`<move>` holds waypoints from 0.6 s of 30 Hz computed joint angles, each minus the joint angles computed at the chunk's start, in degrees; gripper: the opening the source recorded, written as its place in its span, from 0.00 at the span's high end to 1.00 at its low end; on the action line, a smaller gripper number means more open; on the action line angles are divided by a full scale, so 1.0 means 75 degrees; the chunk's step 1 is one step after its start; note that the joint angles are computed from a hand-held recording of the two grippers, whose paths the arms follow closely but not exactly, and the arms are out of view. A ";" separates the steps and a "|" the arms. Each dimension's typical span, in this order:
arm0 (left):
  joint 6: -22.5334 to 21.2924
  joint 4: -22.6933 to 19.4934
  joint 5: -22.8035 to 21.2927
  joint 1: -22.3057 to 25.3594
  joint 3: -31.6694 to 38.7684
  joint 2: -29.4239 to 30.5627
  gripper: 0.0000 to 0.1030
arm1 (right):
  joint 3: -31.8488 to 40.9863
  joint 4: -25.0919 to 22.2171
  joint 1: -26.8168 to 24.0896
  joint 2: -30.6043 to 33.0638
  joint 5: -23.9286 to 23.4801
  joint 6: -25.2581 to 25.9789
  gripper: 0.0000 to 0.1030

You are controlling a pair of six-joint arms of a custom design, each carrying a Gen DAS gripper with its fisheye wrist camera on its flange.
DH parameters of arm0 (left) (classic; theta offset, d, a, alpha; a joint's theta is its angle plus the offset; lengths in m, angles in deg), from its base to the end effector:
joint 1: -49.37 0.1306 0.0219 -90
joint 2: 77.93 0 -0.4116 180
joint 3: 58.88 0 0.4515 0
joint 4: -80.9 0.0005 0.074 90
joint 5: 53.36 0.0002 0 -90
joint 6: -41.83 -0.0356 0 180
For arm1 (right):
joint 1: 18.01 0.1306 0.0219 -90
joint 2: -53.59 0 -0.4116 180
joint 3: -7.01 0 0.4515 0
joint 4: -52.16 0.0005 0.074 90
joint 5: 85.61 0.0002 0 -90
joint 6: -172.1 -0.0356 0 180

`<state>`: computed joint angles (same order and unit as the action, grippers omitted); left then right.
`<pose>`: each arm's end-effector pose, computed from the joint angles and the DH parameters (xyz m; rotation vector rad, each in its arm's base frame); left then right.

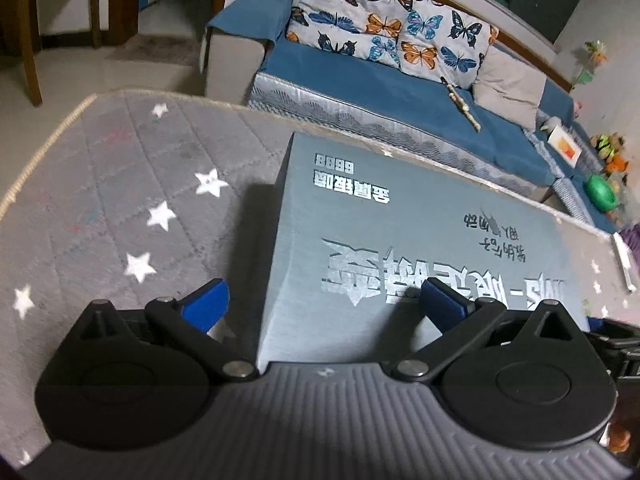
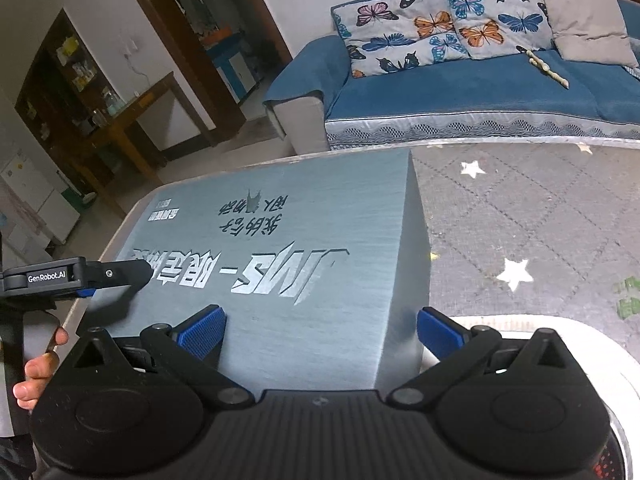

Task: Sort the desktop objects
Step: 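Close both grippers on opposite sides of the dark grey box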

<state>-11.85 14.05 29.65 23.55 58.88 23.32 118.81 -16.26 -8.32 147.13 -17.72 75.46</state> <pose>0.5460 -0.2599 0.5783 -0.2800 2.4530 -0.3303 0.5345 0.1044 0.6006 -0.2379 2.4373 0.5982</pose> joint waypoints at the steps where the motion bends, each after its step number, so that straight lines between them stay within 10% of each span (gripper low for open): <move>1: 0.0103 0.0067 0.0139 0.0039 -0.0058 -0.0021 0.00 | -0.0018 0.0028 -0.0007 -0.0001 -0.0012 -0.0009 0.00; 18: 0.0367 0.0633 0.0602 0.0221 -0.0450 -0.0146 0.00 | -0.0223 0.0349 -0.0070 -0.0018 -0.0167 -0.0266 0.00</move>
